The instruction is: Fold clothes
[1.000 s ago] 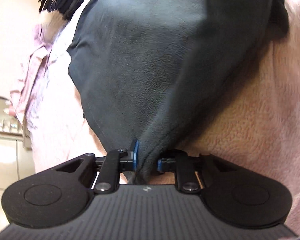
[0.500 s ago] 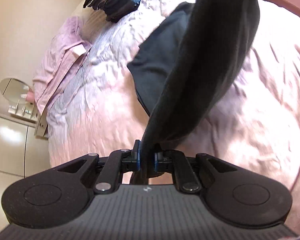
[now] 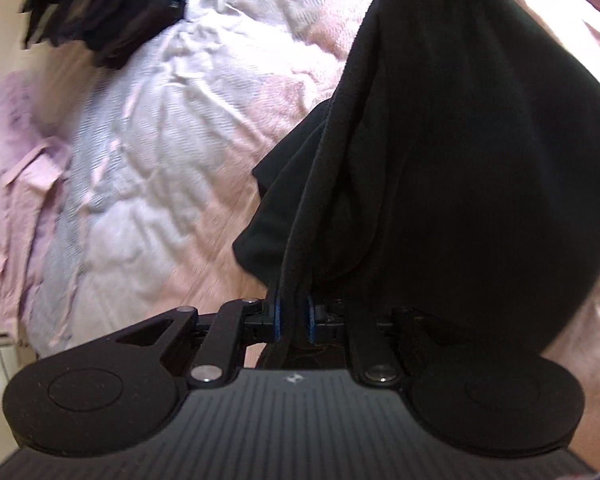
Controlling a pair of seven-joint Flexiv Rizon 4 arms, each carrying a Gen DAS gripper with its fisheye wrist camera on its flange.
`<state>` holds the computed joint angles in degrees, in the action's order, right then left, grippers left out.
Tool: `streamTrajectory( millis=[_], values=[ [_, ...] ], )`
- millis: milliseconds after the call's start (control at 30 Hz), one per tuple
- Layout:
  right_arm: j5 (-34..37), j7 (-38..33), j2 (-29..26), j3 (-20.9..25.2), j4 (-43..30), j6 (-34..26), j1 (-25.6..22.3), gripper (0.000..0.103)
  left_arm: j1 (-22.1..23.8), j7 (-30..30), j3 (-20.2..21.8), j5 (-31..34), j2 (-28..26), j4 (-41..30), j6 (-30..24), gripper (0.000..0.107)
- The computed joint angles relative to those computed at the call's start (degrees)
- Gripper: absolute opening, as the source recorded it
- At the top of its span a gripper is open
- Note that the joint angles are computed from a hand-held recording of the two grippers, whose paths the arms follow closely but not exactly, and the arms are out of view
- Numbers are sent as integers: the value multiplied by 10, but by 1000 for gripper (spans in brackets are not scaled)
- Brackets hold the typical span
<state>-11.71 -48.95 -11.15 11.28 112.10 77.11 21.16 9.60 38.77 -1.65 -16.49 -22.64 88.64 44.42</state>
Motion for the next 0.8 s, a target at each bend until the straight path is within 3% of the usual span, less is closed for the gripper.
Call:
streamTrajectory(
  millis=[200,333,567,600,633,700,800],
  values=[
    [73,13,1,8,22,-9,-29,3,-27,-37,4,60,-61,-57,-30,13],
    [141,-23,-10,30,8,-31,-48,4,-29,-79,7,70,-91,-108,-87,14],
    [174,-25,-3,35,22,22,-36,7,-10,-65,-6,53,-101,-130,-129,14],
    [168,-13,-6,30,23,26,-31,15,-8,-62,-7,49,-102,-131,-131,14],
    [161,6,-11,22,24,34,-24,35,-6,-60,-8,47,-102,-131,-133,14],
    [144,42,-17,8,29,58,-13,63,-4,-53,-9,43,-102,-128,-131,14],
    [125,80,-20,0,38,83,-6,63,-2,-44,-11,37,-102,-121,-125,14]
  ],
)
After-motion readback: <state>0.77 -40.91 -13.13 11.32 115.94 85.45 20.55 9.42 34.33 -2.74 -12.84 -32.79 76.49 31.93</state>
